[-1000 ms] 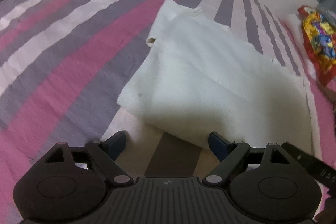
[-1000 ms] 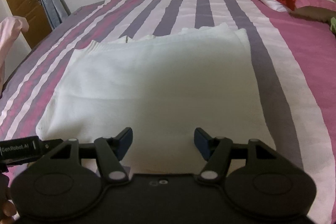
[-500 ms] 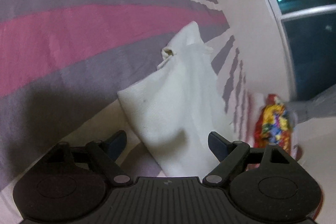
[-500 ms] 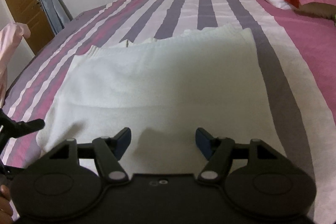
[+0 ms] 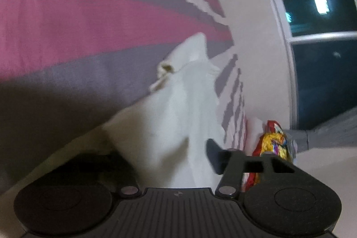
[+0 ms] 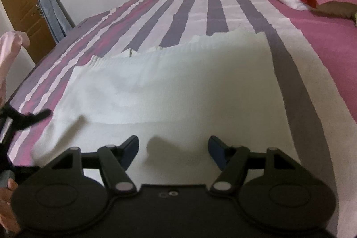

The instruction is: Fold small clothes

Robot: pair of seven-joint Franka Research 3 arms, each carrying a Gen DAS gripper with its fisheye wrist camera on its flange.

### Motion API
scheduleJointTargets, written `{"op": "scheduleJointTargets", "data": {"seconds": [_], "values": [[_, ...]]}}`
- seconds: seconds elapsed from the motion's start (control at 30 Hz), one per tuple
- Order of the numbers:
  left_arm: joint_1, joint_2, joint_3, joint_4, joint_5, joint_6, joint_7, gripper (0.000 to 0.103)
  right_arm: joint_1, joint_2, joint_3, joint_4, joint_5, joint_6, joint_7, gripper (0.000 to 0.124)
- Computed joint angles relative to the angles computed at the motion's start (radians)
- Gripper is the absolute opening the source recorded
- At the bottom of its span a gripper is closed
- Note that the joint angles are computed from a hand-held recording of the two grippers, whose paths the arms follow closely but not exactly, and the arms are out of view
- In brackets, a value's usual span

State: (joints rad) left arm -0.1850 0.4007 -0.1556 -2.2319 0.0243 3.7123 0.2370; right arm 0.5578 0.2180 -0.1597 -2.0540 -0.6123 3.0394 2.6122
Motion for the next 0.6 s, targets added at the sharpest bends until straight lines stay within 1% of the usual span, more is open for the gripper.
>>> {"op": "scheduleJointTargets", "data": {"seconds": [0.07,0.2,0.23,0.27,0.3,0.33,0.37,0.4,0.43,0.47,0.6], "values": [[0.002,0.016,-0.001,0.014,-0.004,0.004,-0.01,0.043,-0.003,0.007,0.001,0.01,0.002,-0.008,-0.009,0.068],[-0.014,0.014,0.01,0.025,-0.014,-0.017,0.018,0.042,-0.018,0.016,0.016,0.014,0.043,-0.001,-0.054,0.068],[-0.007,0.01,0.005,0.026,-0.006,-0.036,0.012,0.036,-0.015,0.017,0.012,0.013,0.048,0.002,-0.058,0.068],[0.007,0.006,-0.004,0.028,0.007,-0.064,-0.002,0.033,-0.01,0.017,0.006,0.012,0.051,0.005,-0.058,0.068],[0.032,0.004,-0.021,0.032,0.037,-0.091,-0.026,0.028,-0.009,0.017,0.003,0.01,0.059,0.01,-0.061,0.068],[0.068,0.006,-0.045,0.039,0.085,-0.111,-0.054,0.026,-0.007,0.017,0.001,0.008,0.066,0.013,-0.065,0.068],[0.121,0.013,-0.081,0.045,0.152,-0.117,-0.095,0.026,-0.004,0.017,-0.002,0.007,0.073,0.017,-0.069,0.069],[0.16,0.02,-0.105,0.039,0.206,-0.099,-0.127,0.026,-0.005,0.017,-0.002,0.005,0.083,0.022,-0.078,0.069],[0.185,0.032,-0.118,0.039,0.245,-0.074,-0.156,0.026,-0.002,0.017,-0.005,0.002,0.09,0.028,-0.083,0.07],[0.191,0.039,-0.118,0.037,0.261,-0.055,-0.179,0.026,-0.002,0.019,-0.006,0.001,0.101,0.034,-0.092,0.07],[0.145,0.044,-0.082,0.034,0.22,-0.026,-0.226,0.026,0.022,0.021,-0.032,-0.005,0.125,0.049,-0.104,0.07]]}}
